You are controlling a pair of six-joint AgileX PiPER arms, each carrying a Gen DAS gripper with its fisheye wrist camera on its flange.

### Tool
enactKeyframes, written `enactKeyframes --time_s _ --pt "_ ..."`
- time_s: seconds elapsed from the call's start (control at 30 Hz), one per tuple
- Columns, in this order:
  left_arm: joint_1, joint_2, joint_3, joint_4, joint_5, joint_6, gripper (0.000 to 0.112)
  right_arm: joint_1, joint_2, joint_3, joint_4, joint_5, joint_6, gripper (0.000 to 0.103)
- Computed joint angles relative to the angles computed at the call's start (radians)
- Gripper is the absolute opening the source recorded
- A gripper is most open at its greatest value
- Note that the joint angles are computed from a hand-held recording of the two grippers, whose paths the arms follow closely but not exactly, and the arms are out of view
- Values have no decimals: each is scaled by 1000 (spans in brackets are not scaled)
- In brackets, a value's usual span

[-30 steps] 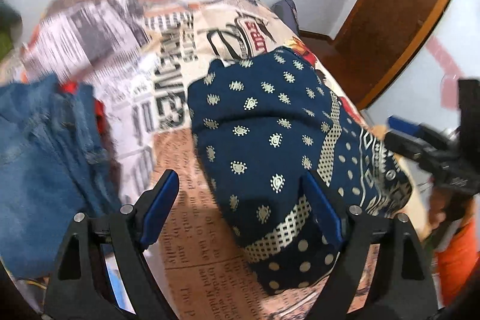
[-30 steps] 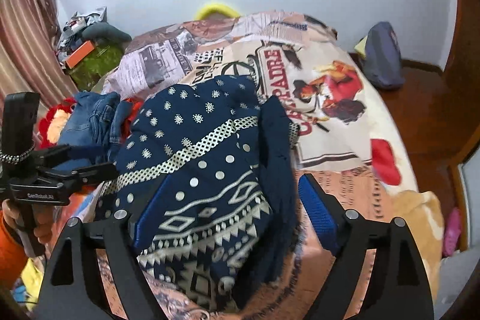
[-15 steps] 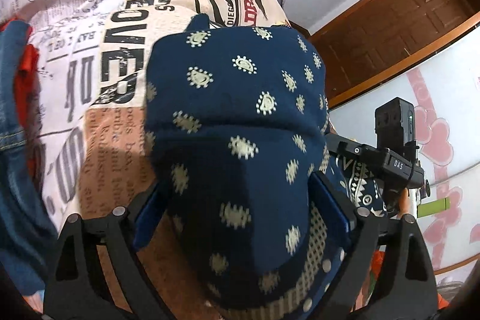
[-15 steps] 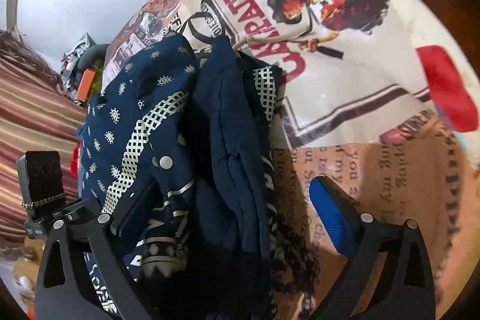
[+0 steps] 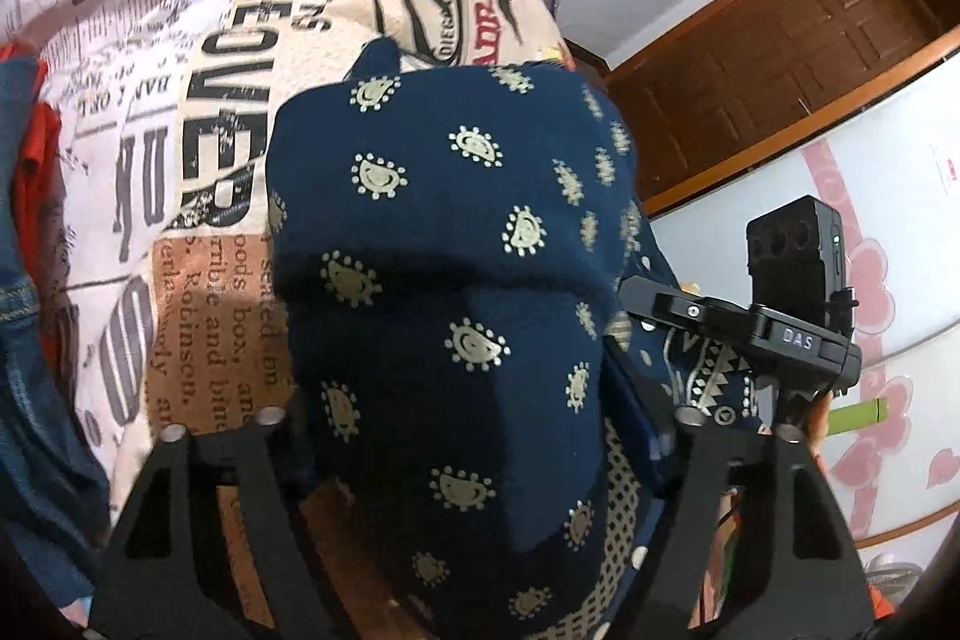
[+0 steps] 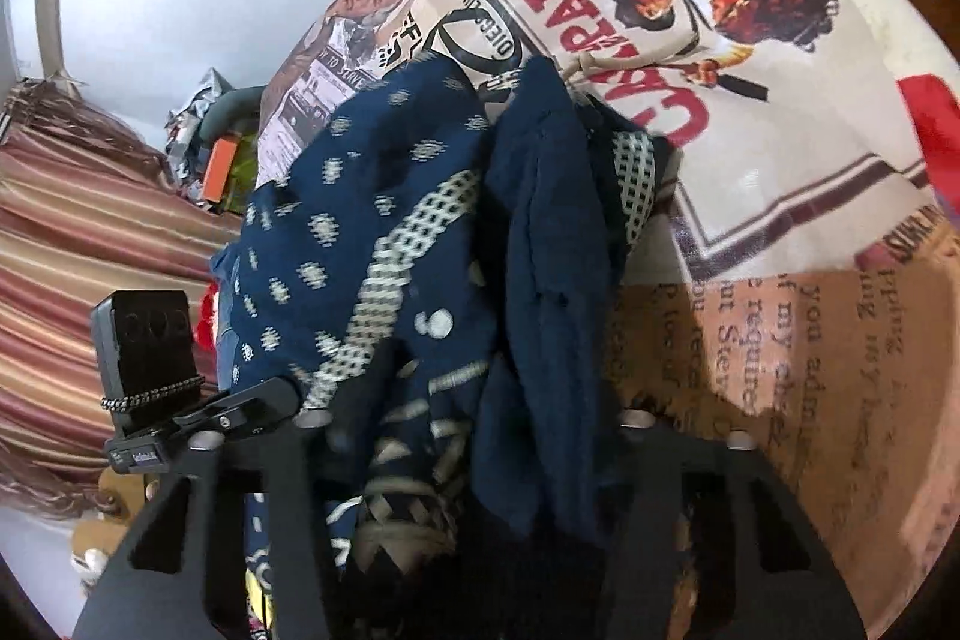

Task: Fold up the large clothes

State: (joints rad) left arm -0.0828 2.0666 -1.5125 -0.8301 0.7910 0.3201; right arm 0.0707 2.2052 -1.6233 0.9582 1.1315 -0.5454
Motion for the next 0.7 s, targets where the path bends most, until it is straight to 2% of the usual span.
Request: enactKeyframes --time_s 0.1,0.27,0.4,0.53,0.7 --pt "8 -58 13 -2 22 8 60 23 -63 17 -26 -13 25 30" --pt "16 -218 59 75 11 3 59 71 -178 24 -56 -32 85 28" --pt "81 -347 76 90 53 15 59 114 -265 9 -50 -47 129 28" --pt "204 -460 103 57 111 76 59 183 -331 -32 -63 -59 181 28" --pt "418 -539 111 13 227 181 59 345 -339 -131 -141 -135 307 28"
